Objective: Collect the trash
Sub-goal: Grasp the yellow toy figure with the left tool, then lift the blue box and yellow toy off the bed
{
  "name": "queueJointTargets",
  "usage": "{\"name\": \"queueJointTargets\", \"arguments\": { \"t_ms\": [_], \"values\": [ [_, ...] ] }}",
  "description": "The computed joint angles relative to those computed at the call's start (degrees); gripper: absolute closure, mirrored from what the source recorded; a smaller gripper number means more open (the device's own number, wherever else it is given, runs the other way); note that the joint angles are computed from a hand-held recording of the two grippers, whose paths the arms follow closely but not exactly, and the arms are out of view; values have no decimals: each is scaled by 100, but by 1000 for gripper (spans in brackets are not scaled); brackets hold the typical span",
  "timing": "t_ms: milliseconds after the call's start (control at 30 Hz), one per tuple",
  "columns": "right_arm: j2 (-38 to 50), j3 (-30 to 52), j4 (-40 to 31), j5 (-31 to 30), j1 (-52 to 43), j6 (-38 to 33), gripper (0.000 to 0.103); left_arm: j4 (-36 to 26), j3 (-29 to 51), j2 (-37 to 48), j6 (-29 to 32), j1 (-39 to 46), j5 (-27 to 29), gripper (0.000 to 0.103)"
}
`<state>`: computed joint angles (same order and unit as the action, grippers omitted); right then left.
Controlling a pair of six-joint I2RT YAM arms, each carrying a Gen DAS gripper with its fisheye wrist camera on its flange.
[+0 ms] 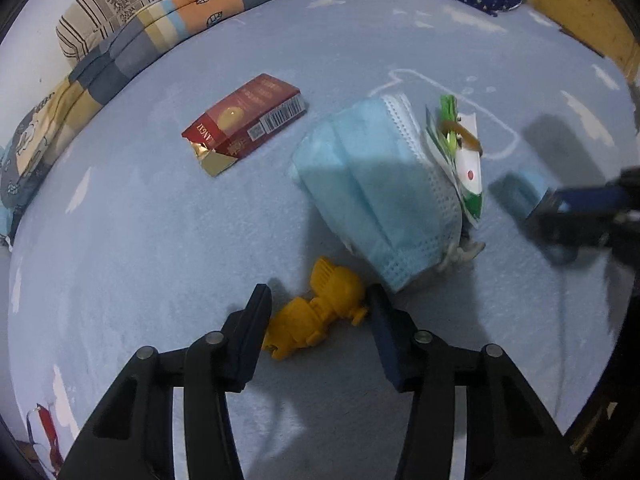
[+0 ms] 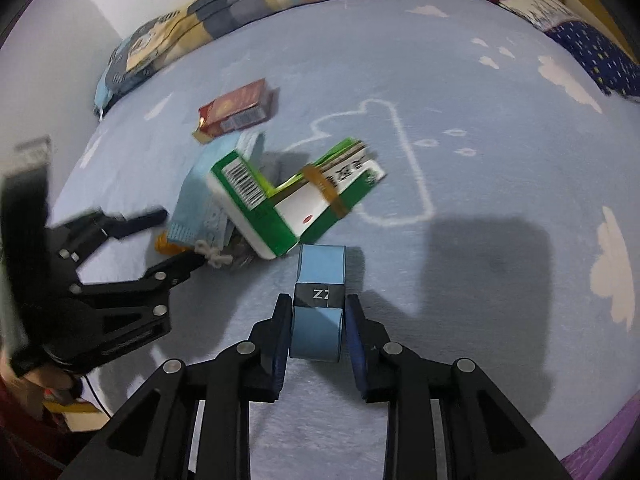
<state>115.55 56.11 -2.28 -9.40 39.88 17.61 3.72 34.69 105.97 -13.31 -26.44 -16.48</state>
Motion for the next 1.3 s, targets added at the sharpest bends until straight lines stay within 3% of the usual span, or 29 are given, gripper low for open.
{"name": "queueJointTargets", "arguments": {
  "t_ms": [233, 533, 800, 900, 1133, 1300],
  "values": [
    [-219, -117, 147, 70, 0, 115, 76, -319, -75, -243, -553, -86, -352, 55],
    [-632, -417, 601, -112, -28, 294, 76, -875, -904, -2432, -1624, 612, 20, 55],
    [-1184, -749, 1054, 139, 148, 312, 76, -2822, -838, -4553, -3996, -924, -1457, 55],
    [-1320, -841, 1183, 362, 280, 178, 76, -3086, -809, -4522, -4607, -1493, -1989, 55],
    [-1553, -1085, 1369, 285, 347, 179, 75, -2844, -826, -4195, -4564, -1291, -2085, 55],
    [-1760, -1203, 1540, 597, 520, 117, 75, -3224, -504, -4006, -4808, -1614, -2481, 55]
  ]
}}
